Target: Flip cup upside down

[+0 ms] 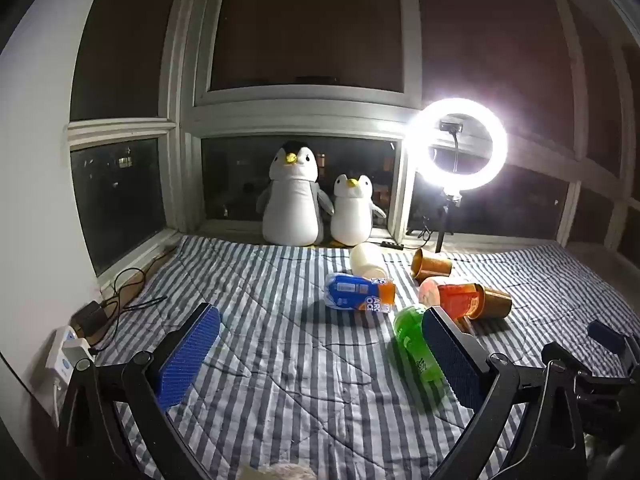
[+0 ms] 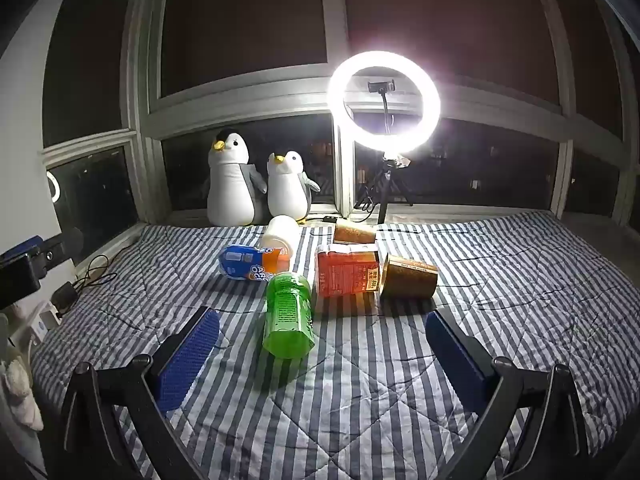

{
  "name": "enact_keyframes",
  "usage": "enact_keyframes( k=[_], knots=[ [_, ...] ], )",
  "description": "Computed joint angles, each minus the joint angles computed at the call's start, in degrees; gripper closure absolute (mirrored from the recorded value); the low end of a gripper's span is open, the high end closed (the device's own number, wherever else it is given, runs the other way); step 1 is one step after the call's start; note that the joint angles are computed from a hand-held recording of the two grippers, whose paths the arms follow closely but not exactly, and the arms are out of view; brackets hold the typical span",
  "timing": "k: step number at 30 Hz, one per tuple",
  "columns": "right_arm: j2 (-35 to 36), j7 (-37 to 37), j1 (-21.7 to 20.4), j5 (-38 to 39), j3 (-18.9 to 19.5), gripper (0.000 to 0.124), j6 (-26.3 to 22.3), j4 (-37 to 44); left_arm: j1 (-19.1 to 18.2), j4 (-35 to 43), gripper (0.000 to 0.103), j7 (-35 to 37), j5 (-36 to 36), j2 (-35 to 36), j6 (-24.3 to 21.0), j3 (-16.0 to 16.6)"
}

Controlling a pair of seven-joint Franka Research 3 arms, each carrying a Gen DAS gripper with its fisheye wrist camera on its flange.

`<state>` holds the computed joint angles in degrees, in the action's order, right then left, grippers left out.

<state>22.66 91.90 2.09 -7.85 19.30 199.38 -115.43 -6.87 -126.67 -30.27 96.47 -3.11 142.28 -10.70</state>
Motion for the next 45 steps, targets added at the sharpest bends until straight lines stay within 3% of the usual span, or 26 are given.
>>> enact_keyframes(
  k=[6,11,14,45],
  knots=[
    [-0.17,-1.02,2.47,2.12,-2.66,0.022,0.93,-0.67,-0.01,0.48,0.0,1.14,-1.54,0.58,0.37,0.07],
    [-0.18,0.09,0.38,1.07,-1.18,0.022,0.47,-0.44,-0.03,0.84,0.0,2.64,-2.16,1.45,0.78,0.38],
    [0.29,0.46,0.66,0.92,-1.56,0.022,2.99,-1.29,-0.07,0.85,0.0,1.56,-1.58,1.96,0.54,0.47],
    [1.39,1.03,1.31,0.02,-2.33,0.022,2.41,0.02,-0.32,0.68,0.0,0.76,0.12,2.03,-0.34,0.66]
  ],
)
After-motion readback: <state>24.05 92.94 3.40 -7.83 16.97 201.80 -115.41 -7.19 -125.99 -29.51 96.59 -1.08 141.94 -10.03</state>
